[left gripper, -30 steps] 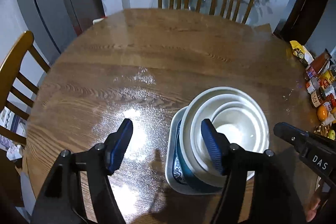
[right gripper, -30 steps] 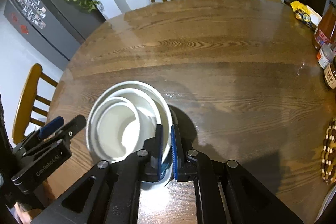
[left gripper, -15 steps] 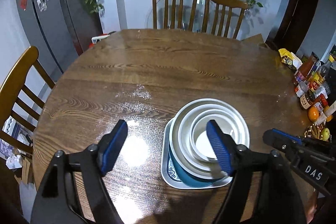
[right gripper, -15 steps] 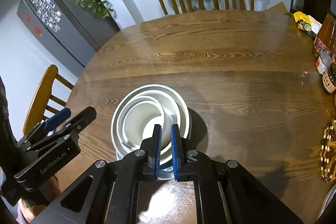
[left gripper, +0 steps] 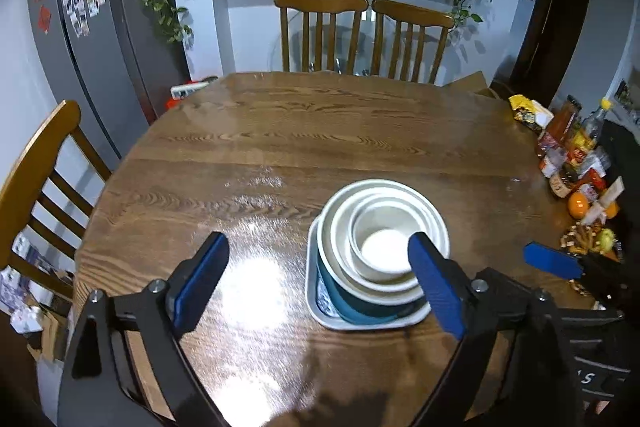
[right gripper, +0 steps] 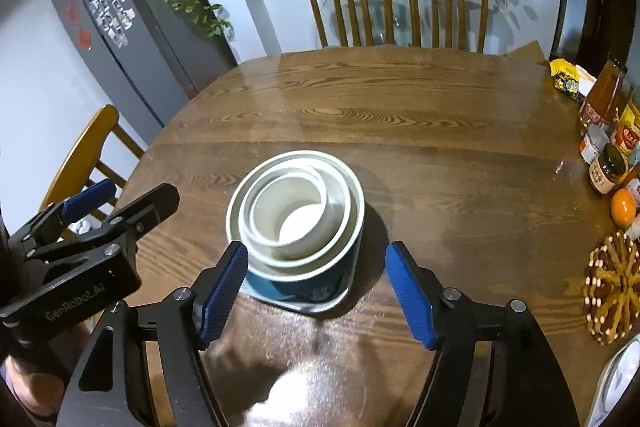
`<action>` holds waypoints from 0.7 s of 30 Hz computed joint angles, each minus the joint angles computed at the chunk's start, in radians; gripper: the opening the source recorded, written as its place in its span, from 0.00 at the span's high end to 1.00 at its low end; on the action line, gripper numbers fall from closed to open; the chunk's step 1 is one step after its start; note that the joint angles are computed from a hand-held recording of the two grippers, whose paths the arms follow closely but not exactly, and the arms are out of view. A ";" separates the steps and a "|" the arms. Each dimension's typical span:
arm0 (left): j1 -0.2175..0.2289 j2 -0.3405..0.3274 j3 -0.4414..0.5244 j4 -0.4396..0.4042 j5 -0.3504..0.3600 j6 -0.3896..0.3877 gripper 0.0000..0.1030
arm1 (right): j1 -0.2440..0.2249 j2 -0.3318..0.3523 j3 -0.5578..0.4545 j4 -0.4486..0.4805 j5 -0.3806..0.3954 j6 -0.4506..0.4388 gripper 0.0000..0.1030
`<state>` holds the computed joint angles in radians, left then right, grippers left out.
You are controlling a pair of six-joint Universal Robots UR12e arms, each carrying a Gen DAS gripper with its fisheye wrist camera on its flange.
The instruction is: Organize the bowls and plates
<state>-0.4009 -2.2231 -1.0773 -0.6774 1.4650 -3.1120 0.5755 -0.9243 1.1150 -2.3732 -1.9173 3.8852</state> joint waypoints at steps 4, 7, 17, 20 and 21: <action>0.007 0.011 -0.012 -0.015 -0.017 -0.010 0.09 | 0.015 -0.006 0.005 0.017 -0.037 -0.003 0.27; 0.011 0.017 -0.012 -0.051 -0.021 -0.007 0.01 | 0.026 -0.006 0.005 0.036 -0.064 -0.013 0.14; 0.020 0.034 -0.028 -0.136 -0.033 0.015 0.01 | 0.045 -0.006 0.005 0.100 -0.112 -0.023 0.08; 0.024 0.040 -0.036 -0.152 -0.050 0.017 0.01 | 0.047 -0.010 0.013 0.109 -0.111 -0.017 0.08; 0.024 0.042 -0.037 -0.159 -0.043 0.023 0.01 | 0.047 -0.011 0.016 0.111 -0.108 -0.015 0.08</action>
